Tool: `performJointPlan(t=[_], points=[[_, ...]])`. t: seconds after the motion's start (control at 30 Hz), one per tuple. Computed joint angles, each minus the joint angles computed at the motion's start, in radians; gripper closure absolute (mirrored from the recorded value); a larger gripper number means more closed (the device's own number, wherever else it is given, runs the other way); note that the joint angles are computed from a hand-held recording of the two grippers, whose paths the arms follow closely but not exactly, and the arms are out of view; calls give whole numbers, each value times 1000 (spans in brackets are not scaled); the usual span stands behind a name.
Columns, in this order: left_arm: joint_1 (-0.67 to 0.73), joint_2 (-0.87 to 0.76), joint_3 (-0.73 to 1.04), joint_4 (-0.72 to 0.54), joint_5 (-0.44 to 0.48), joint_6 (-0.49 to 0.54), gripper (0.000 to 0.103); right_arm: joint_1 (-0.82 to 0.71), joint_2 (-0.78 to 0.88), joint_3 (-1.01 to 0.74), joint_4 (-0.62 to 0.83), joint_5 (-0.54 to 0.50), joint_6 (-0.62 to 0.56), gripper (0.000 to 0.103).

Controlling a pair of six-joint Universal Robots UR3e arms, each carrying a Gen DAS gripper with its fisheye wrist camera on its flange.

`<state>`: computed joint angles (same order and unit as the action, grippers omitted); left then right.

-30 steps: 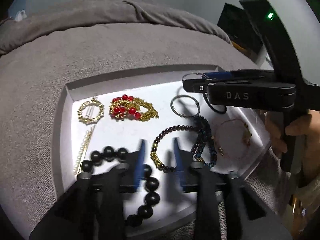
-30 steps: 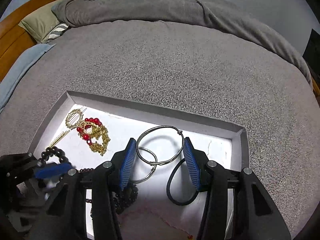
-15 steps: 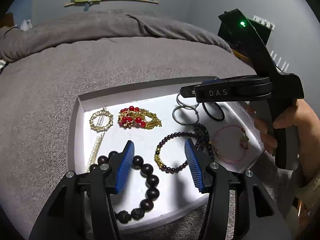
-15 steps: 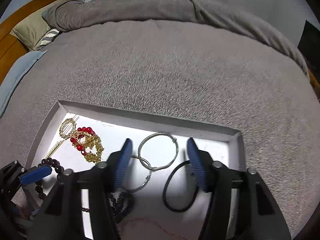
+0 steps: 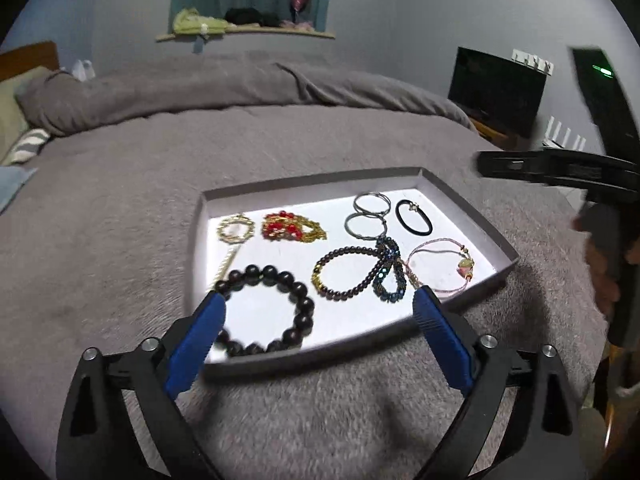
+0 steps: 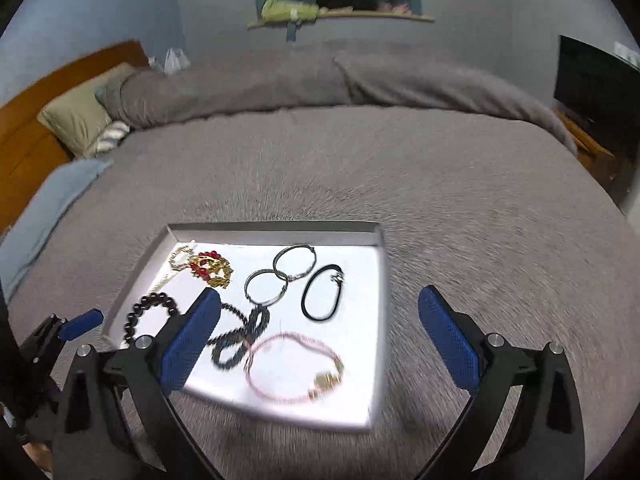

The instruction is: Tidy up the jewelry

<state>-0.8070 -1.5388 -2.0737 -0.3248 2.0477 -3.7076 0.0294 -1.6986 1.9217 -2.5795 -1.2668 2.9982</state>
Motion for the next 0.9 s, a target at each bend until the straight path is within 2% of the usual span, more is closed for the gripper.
performJointPlan(t=[0.1,0.23,0.33,0.43,0.5,0.73,0.8,0.9], points=[[-62,25,5,-80,77,-82,6,-77,-165,120,33,69,-8,5],[-99,71,-17,-161,98,-194,5,-93,-338,259,36,45,-20,5],[-152,67,29,-290,181,-287,5,-64,-403,327,30,8,-15,5],[-193,51,87,-380,239,-318,5,-55,-455,405,11,17,1,5],[-207,46,105,-398,250,-329,5,-63,-480,447,5,46,3,5],[-212,19,171,-504,268,-373,5,-88,-477,462,56,50,27,5],[-186,19,187,-552,242,-395,5,-70,-441,447,60,12,69,5],[-129,35,165,-556,178,-388,5,-38,-371,420,41,-55,108,5]])
